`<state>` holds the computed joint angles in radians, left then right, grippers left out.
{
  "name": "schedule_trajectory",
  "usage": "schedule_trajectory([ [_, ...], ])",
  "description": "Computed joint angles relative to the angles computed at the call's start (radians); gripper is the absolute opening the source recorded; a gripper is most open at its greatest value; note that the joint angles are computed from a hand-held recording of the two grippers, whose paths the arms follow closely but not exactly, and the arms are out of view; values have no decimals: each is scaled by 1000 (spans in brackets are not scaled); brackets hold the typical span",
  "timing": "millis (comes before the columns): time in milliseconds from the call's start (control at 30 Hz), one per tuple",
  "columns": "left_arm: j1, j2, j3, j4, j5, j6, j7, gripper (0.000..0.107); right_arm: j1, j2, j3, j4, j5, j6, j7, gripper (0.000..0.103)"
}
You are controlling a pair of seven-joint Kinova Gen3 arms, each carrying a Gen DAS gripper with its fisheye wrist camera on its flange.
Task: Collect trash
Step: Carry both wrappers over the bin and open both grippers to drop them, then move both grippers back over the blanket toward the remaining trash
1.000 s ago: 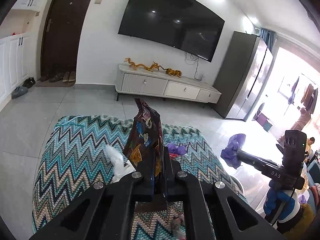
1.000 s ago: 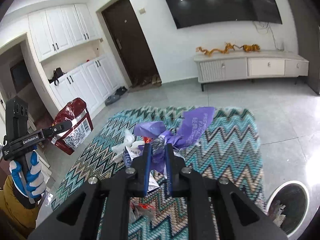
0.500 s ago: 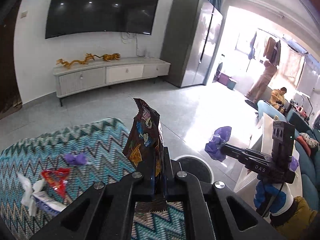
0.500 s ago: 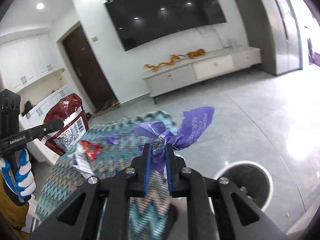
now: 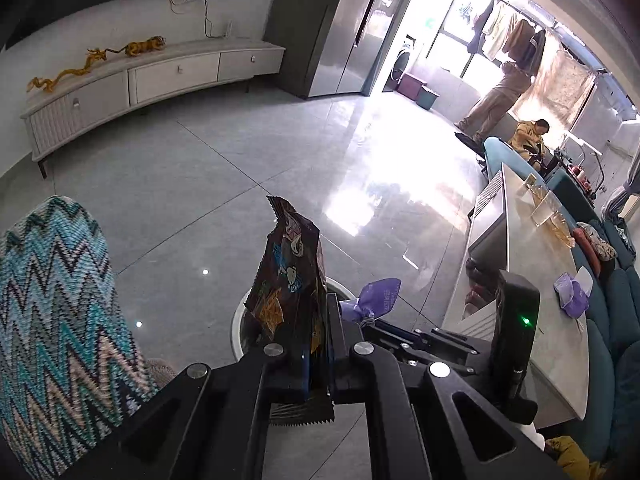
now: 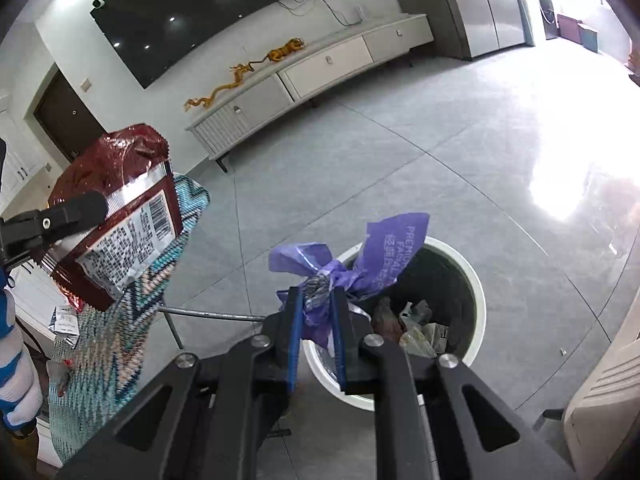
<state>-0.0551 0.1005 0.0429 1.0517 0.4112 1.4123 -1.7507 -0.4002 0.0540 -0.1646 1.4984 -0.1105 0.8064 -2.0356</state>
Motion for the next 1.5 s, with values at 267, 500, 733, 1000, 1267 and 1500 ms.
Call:
schedule_trajectory([
  [267, 52, 84, 29, -4, -53, -17, 86, 20, 26, 68, 18, 31, -20, -6, 26, 16],
  [500, 51, 72, 29, 40, -72, -32, 86, 34, 31, 126, 31, 32, -25, -3, 2, 20],
  [733, 18, 15, 10, 55, -38, -26, 57, 37, 21, 112, 36, 64, 9, 0, -52, 36],
  [1000, -24, -131, -47, 106, 8, -96, 23, 37, -3, 0, 26, 70, 108, 12, -156, 36],
  [1267, -39, -239, -145, 71, 54, -48, -32, 37, -24, -144, -63, -18, 309, 64, -311, 37],
  [1500, -40, -357, -276, 63, 56, -22, -83, 52, -48, -197, -226, -186, 526, 154, -404, 43],
])
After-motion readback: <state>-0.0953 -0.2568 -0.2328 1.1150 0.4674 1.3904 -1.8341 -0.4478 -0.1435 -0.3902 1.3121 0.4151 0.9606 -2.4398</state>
